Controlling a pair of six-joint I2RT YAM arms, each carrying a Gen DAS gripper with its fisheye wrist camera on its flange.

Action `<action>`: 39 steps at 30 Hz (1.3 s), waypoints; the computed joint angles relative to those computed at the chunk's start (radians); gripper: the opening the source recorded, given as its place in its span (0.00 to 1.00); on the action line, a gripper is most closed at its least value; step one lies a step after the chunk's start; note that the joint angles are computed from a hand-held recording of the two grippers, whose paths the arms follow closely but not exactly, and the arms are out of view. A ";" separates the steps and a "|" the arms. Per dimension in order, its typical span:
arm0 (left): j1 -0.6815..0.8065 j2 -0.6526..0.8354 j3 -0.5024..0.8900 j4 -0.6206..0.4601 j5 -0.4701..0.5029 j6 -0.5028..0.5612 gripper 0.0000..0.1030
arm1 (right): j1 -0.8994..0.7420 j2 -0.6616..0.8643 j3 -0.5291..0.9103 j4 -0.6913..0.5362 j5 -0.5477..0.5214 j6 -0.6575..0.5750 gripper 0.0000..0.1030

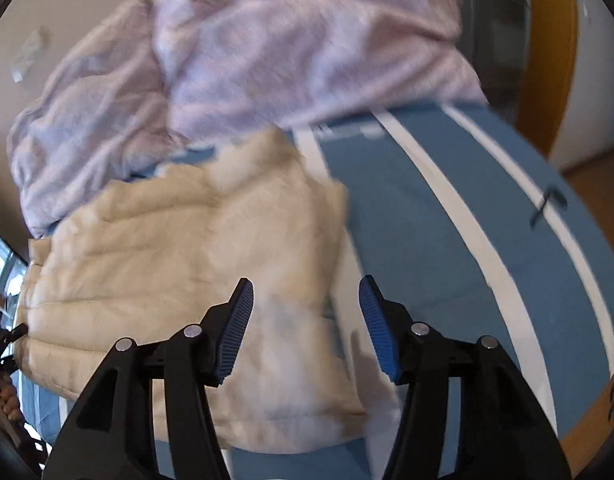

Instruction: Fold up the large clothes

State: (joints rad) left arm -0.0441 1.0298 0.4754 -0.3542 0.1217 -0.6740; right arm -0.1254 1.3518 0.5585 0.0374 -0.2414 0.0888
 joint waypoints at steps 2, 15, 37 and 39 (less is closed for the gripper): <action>0.011 0.014 0.003 0.010 0.015 -0.001 0.73 | 0.073 -0.059 -0.017 0.005 0.008 0.011 0.55; 0.039 0.056 0.010 0.057 0.054 -0.025 0.78 | 0.572 0.029 -0.034 0.172 0.197 0.059 0.55; 0.029 0.161 0.041 0.159 0.073 -0.059 0.73 | 0.650 0.350 0.078 0.251 0.333 0.105 0.55; 0.026 0.174 0.041 0.177 0.086 -0.067 0.66 | 0.648 0.351 0.078 0.252 0.331 0.106 0.55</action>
State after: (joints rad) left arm -0.0184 1.2041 0.5165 -0.1768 0.2081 -0.7414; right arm 0.5225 1.7027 0.6364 0.2890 0.0897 0.1948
